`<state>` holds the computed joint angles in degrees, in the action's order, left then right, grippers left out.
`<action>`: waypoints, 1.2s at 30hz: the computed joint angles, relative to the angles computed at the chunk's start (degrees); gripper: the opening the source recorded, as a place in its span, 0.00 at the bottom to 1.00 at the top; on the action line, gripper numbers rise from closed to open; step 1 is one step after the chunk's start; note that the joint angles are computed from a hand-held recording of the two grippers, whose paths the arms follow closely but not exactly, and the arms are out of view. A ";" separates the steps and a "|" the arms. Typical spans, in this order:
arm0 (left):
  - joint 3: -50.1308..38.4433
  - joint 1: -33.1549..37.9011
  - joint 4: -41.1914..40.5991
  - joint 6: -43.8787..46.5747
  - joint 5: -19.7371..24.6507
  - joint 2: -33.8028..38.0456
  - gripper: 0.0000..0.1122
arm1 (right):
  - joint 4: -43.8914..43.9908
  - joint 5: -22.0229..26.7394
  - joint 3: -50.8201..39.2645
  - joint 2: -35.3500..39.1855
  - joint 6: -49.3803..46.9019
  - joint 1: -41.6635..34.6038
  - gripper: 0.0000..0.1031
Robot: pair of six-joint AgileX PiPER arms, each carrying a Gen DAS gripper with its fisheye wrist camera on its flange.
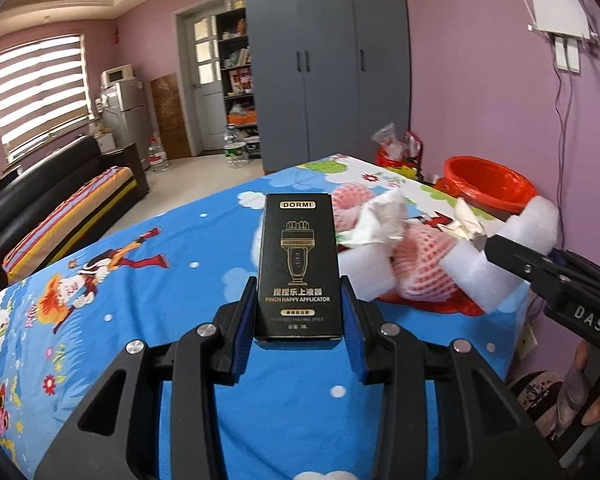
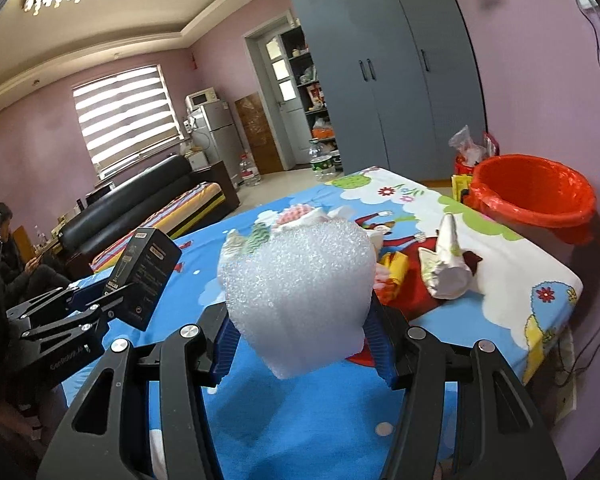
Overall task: Collect trash
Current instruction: 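Carry both items to the red bin and open both grippers to drop them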
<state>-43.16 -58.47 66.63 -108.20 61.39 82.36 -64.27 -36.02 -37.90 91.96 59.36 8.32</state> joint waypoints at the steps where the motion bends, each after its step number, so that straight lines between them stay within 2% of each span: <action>1: -0.25 0.42 0.22 0.23 -0.94 0.32 0.34 | -0.17 0.05 -0.40 0.40 -0.07 -0.37 0.52; 13: -8.22 4.66 3.05 5.16 -11.85 7.58 0.34 | -0.44 -0.52 -4.12 4.28 0.58 -5.68 0.52; 25: -25.74 12.65 1.07 17.90 -23.07 19.40 0.34 | -2.04 1.04 -13.11 8.45 2.26 -13.99 0.53; 32: -44.93 17.17 -11.14 34.79 -28.86 31.29 0.34 | -7.29 2.99 -24.40 15.33 9.72 -19.49 0.53; 36: -61.37 18.58 -21.65 49.07 -27.18 40.84 0.34 | -12.73 3.91 -34.38 21.30 16.58 -21.54 0.53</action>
<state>-104.53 -39.89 44.98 -59.13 34.21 123.20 -77.00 -32.11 -72.27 113.26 75.94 -13.23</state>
